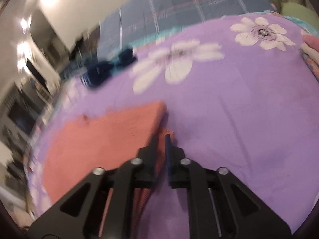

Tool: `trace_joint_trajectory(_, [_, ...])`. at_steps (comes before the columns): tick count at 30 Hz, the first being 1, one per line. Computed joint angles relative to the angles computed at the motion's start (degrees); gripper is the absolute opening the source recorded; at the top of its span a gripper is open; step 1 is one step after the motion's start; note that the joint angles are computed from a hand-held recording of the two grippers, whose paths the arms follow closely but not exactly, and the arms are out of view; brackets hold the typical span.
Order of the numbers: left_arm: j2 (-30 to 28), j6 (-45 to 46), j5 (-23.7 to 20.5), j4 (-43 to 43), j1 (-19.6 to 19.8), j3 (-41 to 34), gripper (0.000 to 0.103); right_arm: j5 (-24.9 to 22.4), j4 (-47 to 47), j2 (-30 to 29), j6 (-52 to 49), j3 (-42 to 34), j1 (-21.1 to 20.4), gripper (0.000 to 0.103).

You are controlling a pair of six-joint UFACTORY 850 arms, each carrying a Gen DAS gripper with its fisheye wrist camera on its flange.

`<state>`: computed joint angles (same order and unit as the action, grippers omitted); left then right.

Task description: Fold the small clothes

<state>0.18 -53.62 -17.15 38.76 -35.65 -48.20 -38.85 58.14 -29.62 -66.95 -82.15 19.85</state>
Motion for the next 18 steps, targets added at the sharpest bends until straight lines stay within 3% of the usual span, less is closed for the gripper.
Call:
trace_joint_trajectory(3, [-0.4,-0.5,0.3,1.1,0.0,0.1,0.032,1.8,2.2,0.4,-2.6,1.1,0.2,0.016])
trace_joint_trajectory(8, [0.9,-1.6,1.5,1.6,0.2,1.0,0.027,6.9,0.8,2.3,3.2,2.3,-0.2,0.016])
trace_joint_trajectory(11, [2.5,0.1,3.6,-1.3,0.7,2.3,0.027,6.7,0.5,3.4,4.0,3.3,-0.9,0.016])
trace_joint_trajectory(18, [6.4,-6.1,2.8,2.5,0.0,4.9,0.027,8.9,1.4,10.2,0.3,10.4,-2.0,0.016])
